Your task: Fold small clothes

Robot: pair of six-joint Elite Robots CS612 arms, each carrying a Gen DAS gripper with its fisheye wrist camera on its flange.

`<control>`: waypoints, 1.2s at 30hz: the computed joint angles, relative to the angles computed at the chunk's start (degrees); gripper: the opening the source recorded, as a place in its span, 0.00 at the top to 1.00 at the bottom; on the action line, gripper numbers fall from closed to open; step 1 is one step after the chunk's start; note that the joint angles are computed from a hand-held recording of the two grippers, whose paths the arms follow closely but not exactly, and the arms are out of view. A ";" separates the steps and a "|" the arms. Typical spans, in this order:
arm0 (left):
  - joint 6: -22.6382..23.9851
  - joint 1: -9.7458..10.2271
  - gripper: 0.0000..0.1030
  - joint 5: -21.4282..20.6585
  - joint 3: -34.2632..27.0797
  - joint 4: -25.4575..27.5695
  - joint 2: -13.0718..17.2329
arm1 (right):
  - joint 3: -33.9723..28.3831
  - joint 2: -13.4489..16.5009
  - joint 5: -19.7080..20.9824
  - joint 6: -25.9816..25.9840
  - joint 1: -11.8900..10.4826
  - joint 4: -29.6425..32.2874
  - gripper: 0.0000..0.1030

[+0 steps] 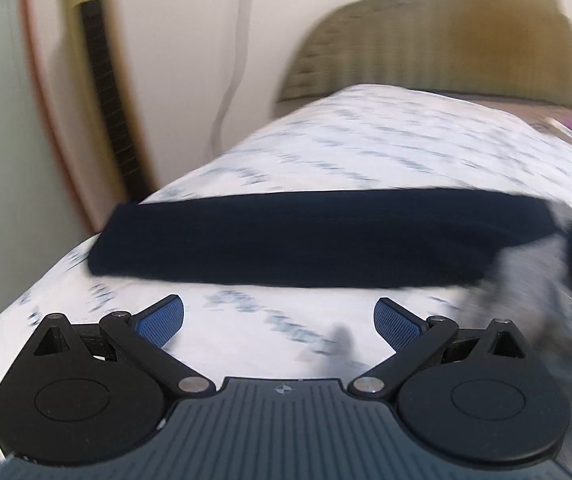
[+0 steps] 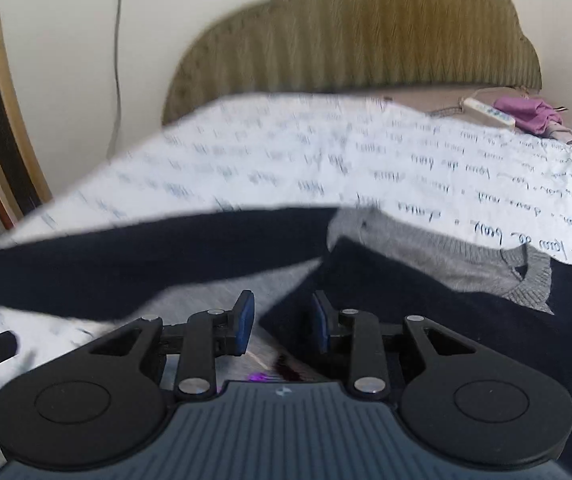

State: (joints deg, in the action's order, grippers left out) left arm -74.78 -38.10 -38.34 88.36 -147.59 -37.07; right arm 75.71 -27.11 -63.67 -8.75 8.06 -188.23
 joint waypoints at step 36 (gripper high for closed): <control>-10.28 5.67 0.95 5.41 4.52 -19.85 -2.12 | 11.84 -4.19 -0.95 1.90 -1.93 -9.27 0.23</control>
State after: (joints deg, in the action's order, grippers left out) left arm -85.06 -32.44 -32.93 92.88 -167.44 -39.19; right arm 87.55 -31.30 -64.61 -6.85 6.13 -197.50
